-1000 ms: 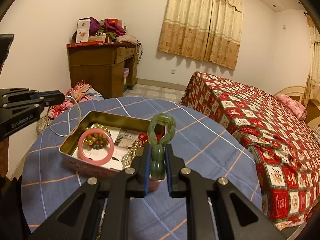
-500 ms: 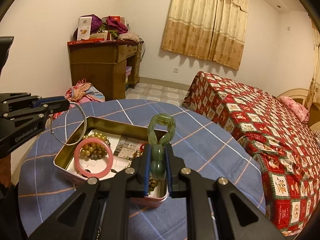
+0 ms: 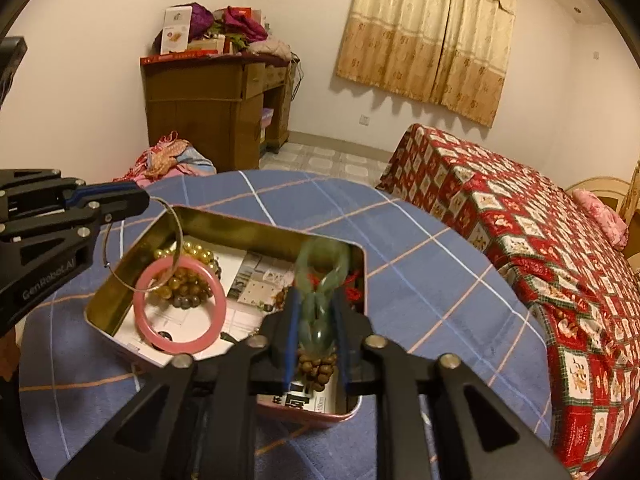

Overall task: Organize jewelry
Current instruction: 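Carry the jade and silver bangles into the tin and open both tools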

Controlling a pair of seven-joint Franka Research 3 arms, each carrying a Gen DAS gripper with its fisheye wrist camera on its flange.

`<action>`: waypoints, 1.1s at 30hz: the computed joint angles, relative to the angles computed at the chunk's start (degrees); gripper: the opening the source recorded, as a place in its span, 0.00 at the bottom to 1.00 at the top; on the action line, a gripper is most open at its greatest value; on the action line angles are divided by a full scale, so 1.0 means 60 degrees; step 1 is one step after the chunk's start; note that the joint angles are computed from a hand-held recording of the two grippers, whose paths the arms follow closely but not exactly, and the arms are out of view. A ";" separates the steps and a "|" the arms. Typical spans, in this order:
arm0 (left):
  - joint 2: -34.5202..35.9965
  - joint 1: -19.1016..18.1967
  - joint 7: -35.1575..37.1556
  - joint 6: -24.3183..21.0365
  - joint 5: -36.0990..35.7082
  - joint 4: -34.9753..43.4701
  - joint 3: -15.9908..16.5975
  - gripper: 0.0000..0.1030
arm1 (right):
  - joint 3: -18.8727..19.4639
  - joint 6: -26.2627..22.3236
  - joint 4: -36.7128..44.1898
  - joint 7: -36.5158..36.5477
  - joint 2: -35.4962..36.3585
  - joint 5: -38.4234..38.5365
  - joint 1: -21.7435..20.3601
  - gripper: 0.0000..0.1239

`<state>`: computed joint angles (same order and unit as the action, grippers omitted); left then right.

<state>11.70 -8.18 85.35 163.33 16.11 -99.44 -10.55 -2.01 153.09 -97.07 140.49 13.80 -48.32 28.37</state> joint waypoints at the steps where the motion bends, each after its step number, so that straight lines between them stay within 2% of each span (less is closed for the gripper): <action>1: -0.0045 -0.0057 -0.0119 -0.0008 0.0149 -0.0067 0.0057 0.07 | -0.0006 -0.0004 -0.0066 0.0071 -0.0030 0.0018 0.0001 0.27; 2: -0.0106 -0.0096 -0.0248 -0.0016 0.0285 -0.0149 0.0110 0.14 | 0.0032 0.0030 -0.0139 0.0008 -0.0068 0.0143 -0.0035 0.39; 3: -0.0211 -0.0132 -0.0422 0.0014 0.0428 -0.0284 0.0163 0.20 | 0.0050 0.0090 -0.0244 0.0009 -0.0130 0.0204 -0.0052 0.41; 5: -0.0466 -0.0213 -0.0970 0.0331 0.0896 -0.0652 0.0326 0.62 | -0.0001 -0.0033 -0.0508 0.0402 -0.0334 -0.0192 0.0060 0.41; 6: -0.0667 -0.0367 -0.1765 0.0607 0.1665 -0.0927 0.0593 0.70 | 0.0052 -0.0107 -0.0650 0.0469 -0.0444 -0.0223 0.0044 0.41; 7: -0.0810 -0.0349 -0.2113 0.0829 0.2009 -0.1137 0.0653 0.73 | 0.0114 -0.0120 -0.0749 0.0523 -0.0518 -0.0214 0.0000 0.41; 10: -0.1345 -0.0097 -0.2155 0.1050 0.1968 -0.1857 0.0479 0.73 | 0.0284 -0.0190 -0.1292 0.1061 -0.0967 -0.0473 -0.0075 0.42; 14: -0.2132 0.0148 -0.2359 0.1302 0.2232 -0.3004 0.0357 0.73 | 0.0668 -0.0167 -0.2250 0.1927 -0.1757 -0.1110 -0.0315 0.49; 18: -0.2639 0.0326 -0.2509 0.1292 0.2475 -0.3891 0.0216 0.73 | 0.1105 0.0213 -0.3036 0.2180 -0.2270 -0.0928 -0.0707 0.50; 22: -0.2647 0.0411 -0.2634 0.0923 0.2416 -0.4094 0.0112 0.73 | 0.1421 0.0261 -0.3301 0.1849 -0.2305 -0.0496 -0.0894 0.51; 30: -0.2484 0.0563 -0.3293 0.0649 0.2868 -0.3988 0.0110 0.73 | 0.1516 0.0495 -0.3324 0.0928 -0.2149 0.0275 -0.0895 0.51; 33: -0.2385 0.0543 -0.3198 0.0491 0.2679 -0.3940 0.0162 0.73 | 0.1526 0.0548 -0.3284 0.0336 -0.2032 0.0732 -0.0830 0.52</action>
